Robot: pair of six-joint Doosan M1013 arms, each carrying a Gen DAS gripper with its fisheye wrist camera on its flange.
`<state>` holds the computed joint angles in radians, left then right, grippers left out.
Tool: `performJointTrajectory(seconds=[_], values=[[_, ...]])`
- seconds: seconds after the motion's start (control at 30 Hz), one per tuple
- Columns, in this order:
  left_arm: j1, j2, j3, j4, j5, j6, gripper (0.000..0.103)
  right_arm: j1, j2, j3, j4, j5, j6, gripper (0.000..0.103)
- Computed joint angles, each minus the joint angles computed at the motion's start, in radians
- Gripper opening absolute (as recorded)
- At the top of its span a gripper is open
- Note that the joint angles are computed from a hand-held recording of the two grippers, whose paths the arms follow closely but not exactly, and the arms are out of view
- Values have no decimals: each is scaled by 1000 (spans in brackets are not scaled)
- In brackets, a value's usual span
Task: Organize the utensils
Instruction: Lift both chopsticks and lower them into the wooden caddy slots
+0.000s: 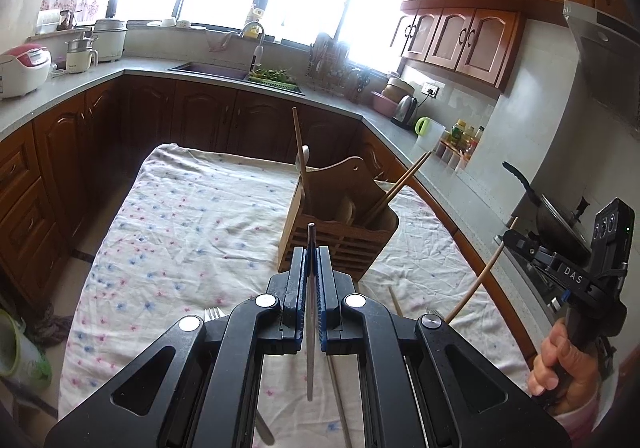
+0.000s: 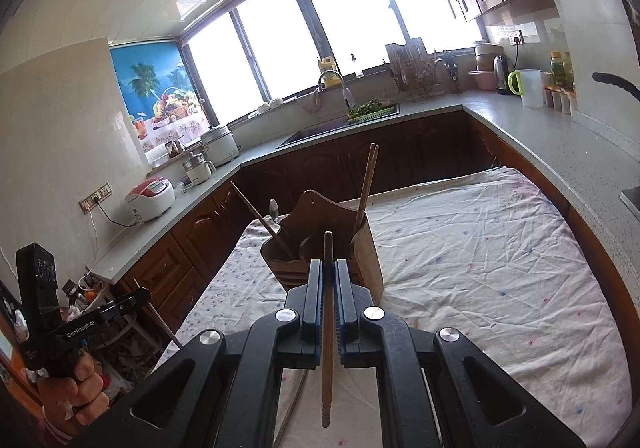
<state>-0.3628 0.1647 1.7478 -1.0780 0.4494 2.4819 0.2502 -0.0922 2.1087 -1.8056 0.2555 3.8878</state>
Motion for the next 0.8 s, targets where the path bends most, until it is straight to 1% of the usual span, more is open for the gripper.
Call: performJointTrajectory(seconds=[0.23,0.43,0.8], values=[[1,4,-26,-63,-15,49,4,-15,2,-15,-88,11,81,5],[-5,19,-64,-119,-41,99,4,-26,15,-49,-116,29,79,5],[-21,70,-159,-292,-108,245,4,-54,42,-114,-224,77,156,5]])
